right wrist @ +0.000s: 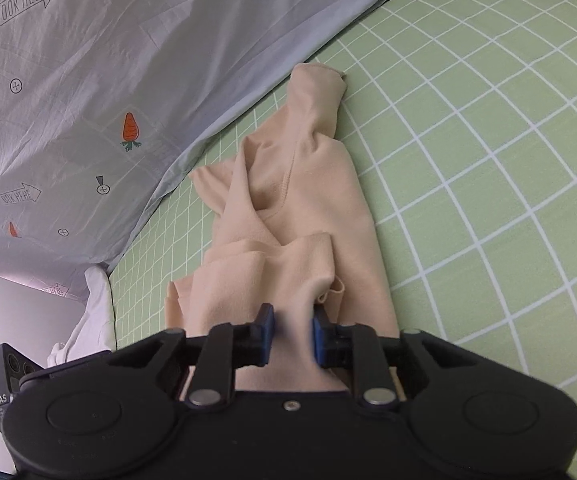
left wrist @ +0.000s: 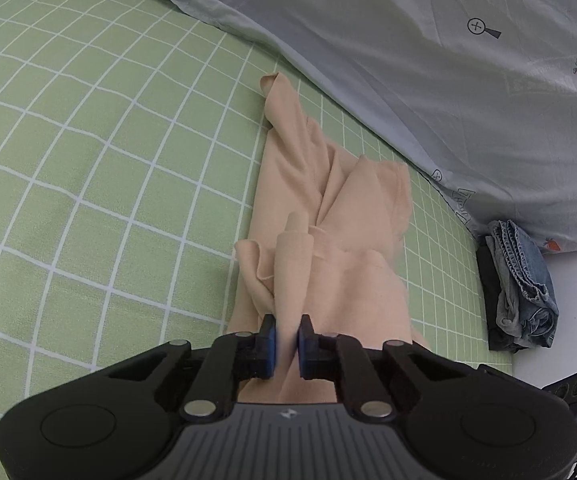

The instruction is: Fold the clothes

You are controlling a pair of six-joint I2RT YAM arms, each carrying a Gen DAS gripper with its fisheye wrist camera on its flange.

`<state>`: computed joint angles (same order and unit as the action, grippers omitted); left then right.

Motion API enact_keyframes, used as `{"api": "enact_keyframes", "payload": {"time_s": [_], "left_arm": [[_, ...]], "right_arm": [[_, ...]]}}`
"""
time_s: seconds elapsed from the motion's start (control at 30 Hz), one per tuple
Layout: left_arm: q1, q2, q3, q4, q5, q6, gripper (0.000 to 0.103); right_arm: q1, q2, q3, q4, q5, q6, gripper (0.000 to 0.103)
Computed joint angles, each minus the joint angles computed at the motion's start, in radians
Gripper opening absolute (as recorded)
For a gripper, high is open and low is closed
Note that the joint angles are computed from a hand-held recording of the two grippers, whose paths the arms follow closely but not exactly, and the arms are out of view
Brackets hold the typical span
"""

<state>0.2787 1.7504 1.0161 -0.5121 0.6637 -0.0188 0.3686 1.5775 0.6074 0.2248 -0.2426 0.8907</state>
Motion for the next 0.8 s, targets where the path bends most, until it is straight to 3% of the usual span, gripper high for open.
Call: {"api": "enact_keyframes", "payload": {"time_s": [0.17, 0.33, 0.4, 0.5, 0.67, 0.8], "left_arm": [[-0.016, -0.064, 0.078, 0.014, 0.031, -0.048, 0.009], [-0.131, -0.017, 0.254, 0.091, -0.025, -0.104, 0.009], [-0.177, 0.054, 0.336, 0.141, -0.066, -0.122, 0.01], [-0.276, 0.17, 0.419, 0.227, -0.207, -0.146, 0.01], [-0.373, 0.39, 0.518, 0.224, -0.461, -0.145, 0.011], [-0.368, 0.383, 0.39, 0.368, -0.486, -0.205, 0.029]], "right_arm": [[-0.032, -0.087, 0.024, -0.013, 0.031, 0.002, 0.006], [-0.064, -0.058, 0.152, 0.008, 0.075, -0.13, 0.006], [-0.074, 0.016, 0.231, 0.037, 0.115, -0.202, 0.006], [-0.079, 0.169, 0.369, 0.069, 0.186, -0.316, 0.006], [-0.022, 0.452, 0.59, -0.011, 0.388, -0.512, 0.007], [0.016, 0.592, 0.652, -0.025, 0.494, -0.578, 0.015]]}}
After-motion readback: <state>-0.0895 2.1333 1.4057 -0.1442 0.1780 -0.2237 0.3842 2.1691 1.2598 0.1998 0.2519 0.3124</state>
